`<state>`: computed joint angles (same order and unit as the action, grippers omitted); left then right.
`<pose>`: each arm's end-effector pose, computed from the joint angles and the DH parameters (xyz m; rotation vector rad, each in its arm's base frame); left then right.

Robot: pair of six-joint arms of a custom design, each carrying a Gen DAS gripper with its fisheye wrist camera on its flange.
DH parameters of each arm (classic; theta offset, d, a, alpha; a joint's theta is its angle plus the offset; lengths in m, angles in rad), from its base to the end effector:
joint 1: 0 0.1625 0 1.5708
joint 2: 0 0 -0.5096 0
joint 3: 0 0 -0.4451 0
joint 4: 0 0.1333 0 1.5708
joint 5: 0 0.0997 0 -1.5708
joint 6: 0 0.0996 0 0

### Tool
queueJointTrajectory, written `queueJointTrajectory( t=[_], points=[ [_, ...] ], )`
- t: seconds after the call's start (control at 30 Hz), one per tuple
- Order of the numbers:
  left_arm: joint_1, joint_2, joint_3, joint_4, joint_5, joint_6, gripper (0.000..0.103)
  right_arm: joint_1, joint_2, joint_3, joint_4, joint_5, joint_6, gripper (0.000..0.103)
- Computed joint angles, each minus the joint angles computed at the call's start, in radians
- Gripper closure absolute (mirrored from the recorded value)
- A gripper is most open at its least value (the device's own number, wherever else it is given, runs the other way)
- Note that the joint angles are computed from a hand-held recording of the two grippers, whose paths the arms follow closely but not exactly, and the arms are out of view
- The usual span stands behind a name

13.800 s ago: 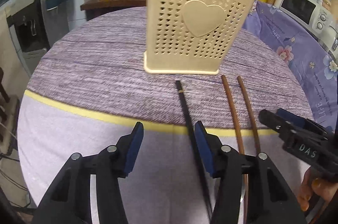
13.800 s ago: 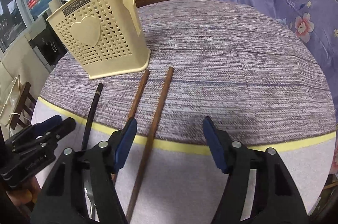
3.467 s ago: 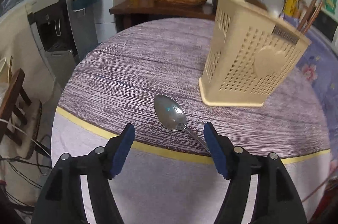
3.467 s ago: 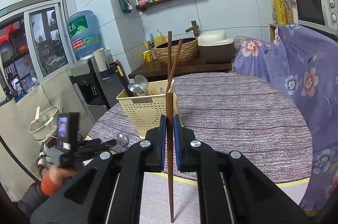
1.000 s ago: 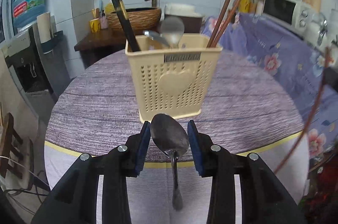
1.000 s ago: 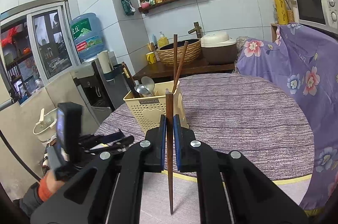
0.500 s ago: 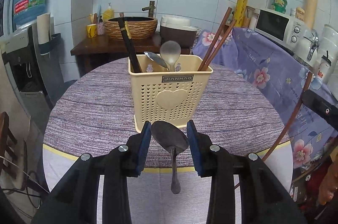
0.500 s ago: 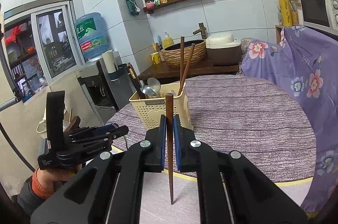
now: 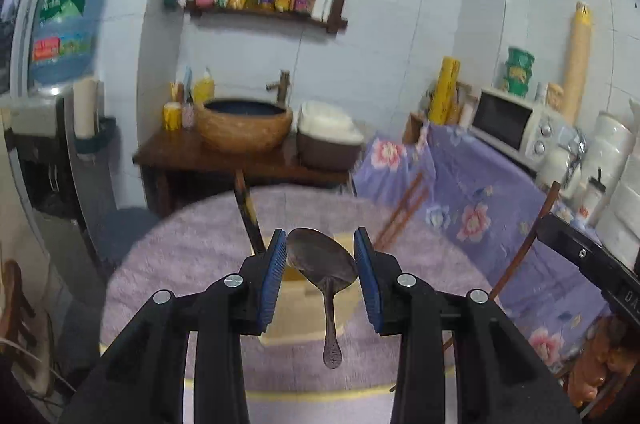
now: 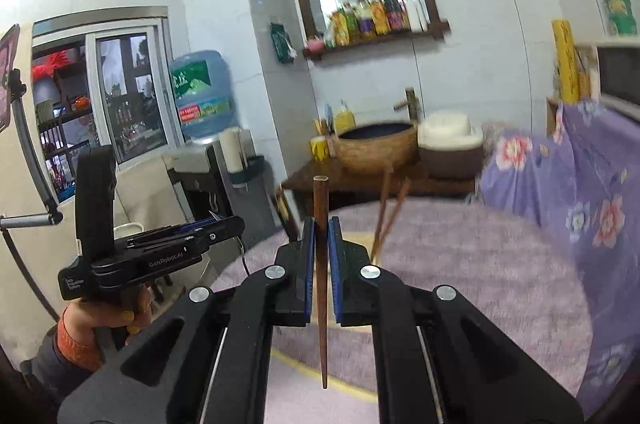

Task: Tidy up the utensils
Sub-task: 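Lower the spoon into the holder with the left tool while the right tool lowers the brown chopstick in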

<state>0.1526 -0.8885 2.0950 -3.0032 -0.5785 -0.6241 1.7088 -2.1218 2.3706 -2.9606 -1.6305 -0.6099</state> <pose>-0.5495 -0.3038 0.1114 0.8229 2.3582 -1.2984 0.1669 -0.2762 0.5363 0.8395 -2.2660 1.4905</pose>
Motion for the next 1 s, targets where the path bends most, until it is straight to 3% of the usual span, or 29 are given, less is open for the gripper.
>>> queueJointTrajectory(
  t=[0.17,0.33,0.63,1.0],
  points=[
    [0.038,0.026,-0.092,-0.091,0.07,0.141,0.068,0.132,0.149,-0.105,-0.116,-0.093,0.013,0.095],
    [0.073,0.057,-0.132,-0.108,0.098,0.182,0.068,0.161,0.259,-0.162,-0.217,-0.129,-0.004,0.095],
    [0.114,0.104,-0.09,-0.119,0.081,0.137,0.068,0.066,0.361,-0.114,-0.39,-0.116,-0.047,0.095],
    [0.139,0.143,-0.024,-0.066,0.039,0.038,0.068,-0.041,0.388,-0.03,-0.407,-0.084,-0.054,0.099]
  ],
)
